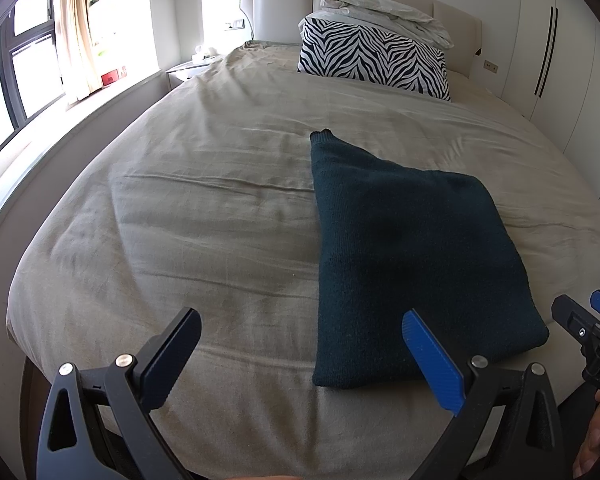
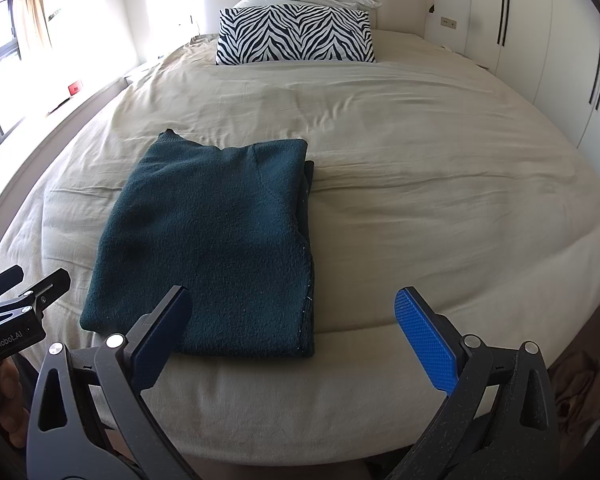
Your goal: Fold small clothes
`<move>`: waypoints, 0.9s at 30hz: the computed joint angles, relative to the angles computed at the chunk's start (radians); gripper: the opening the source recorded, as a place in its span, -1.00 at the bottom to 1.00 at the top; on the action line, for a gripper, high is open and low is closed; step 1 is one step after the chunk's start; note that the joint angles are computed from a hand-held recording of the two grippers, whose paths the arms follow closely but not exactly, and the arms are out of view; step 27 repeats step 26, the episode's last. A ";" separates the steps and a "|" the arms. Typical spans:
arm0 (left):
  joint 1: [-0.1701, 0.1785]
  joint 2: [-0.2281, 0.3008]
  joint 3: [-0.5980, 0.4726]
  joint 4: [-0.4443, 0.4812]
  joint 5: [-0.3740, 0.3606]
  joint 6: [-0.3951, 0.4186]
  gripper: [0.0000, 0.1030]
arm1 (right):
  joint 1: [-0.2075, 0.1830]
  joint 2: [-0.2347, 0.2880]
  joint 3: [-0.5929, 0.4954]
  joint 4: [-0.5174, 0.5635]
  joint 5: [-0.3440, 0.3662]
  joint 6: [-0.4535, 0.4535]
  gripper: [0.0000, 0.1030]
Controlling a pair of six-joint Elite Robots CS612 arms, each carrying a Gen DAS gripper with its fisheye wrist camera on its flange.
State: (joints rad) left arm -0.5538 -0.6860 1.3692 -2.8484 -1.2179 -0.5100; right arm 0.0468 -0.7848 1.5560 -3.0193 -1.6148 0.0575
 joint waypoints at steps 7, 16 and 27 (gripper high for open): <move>0.002 0.000 0.000 0.005 -0.002 -0.002 1.00 | -0.001 0.001 0.003 -0.002 0.003 -0.001 1.00; 0.007 0.003 -0.006 0.011 -0.010 0.004 1.00 | -0.001 0.000 0.006 -0.002 0.005 0.001 1.00; 0.010 0.003 -0.006 0.014 -0.007 -0.006 1.00 | -0.003 -0.001 0.007 0.000 0.009 0.001 1.00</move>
